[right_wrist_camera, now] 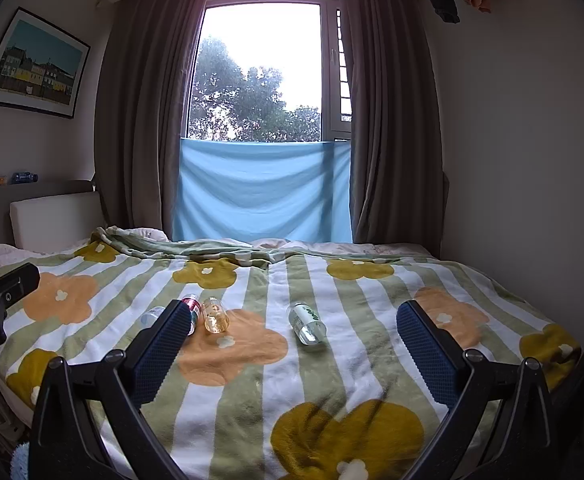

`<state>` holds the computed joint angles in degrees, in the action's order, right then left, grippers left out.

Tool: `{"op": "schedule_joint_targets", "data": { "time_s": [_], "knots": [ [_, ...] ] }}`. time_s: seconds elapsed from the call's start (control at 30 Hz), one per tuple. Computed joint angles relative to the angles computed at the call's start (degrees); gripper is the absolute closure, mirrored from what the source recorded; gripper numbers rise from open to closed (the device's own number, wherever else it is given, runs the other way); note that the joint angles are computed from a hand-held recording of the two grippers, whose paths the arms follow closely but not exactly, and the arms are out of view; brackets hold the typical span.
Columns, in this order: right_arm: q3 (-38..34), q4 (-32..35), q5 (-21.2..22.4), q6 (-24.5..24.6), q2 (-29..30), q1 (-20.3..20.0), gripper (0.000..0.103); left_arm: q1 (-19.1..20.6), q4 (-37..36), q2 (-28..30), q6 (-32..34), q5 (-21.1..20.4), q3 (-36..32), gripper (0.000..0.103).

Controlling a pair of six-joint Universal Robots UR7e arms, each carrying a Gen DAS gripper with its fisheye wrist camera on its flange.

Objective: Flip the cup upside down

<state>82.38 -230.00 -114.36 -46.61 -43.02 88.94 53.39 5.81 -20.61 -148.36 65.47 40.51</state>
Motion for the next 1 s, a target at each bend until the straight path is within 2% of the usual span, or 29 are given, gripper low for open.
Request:
{"op": "schedule_joint_targets", "data": {
  "time_s": [1.0],
  "knots": [
    [-0.64,0.40,0.12,-0.29,0.20,-0.02,0.000,-0.34,0.92,1.65,-1.04,-0.20,-1.49,0.000]
  ]
}}
